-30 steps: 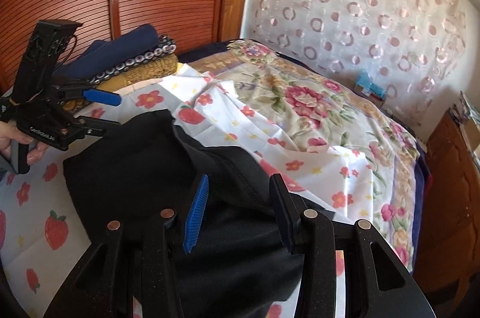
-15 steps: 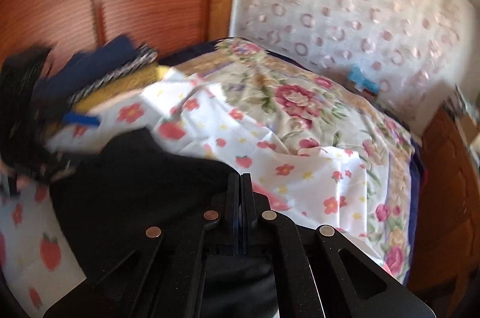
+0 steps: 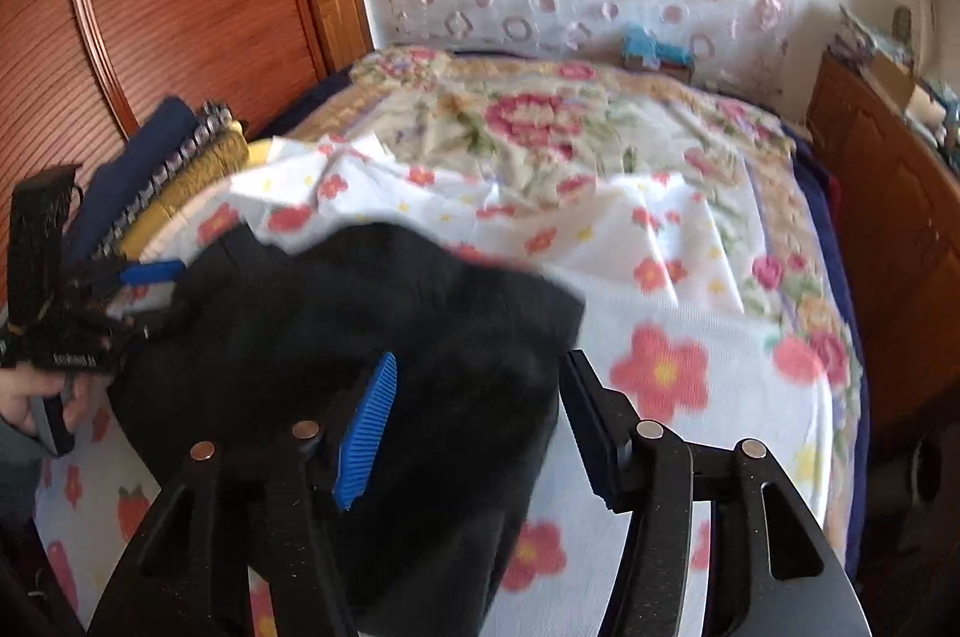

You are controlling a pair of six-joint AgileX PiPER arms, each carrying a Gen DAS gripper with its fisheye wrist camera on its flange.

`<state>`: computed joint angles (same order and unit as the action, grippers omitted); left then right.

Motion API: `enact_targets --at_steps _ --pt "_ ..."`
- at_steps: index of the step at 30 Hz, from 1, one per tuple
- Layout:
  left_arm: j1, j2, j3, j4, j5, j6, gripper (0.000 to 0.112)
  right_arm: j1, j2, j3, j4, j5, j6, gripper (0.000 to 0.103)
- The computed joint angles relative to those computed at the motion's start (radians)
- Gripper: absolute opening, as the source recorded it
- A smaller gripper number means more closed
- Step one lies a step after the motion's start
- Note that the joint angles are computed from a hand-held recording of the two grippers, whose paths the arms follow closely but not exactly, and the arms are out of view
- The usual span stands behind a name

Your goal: Fold small clothes

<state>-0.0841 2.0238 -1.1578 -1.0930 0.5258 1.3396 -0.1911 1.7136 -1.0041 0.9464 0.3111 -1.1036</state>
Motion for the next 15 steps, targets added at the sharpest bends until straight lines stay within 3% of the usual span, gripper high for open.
enact_targets --at_steps 5,9,13,15 --pt "-0.004 0.004 0.005 0.006 -0.001 0.005 0.080 -0.035 0.049 0.004 0.100 0.049 -0.054 0.062" --pt "-0.001 0.002 0.009 0.002 0.009 0.018 0.077 -0.035 0.085 -0.051 0.081 0.104 -0.021 0.062" --pt "0.025 0.015 -0.015 0.001 0.107 0.034 0.053 -0.055 0.095 -0.028 0.194 0.112 -0.158 0.062" --pt "0.033 0.021 -0.026 0.010 0.152 0.026 0.038 -0.077 0.099 -0.023 0.229 0.152 -0.208 0.049"
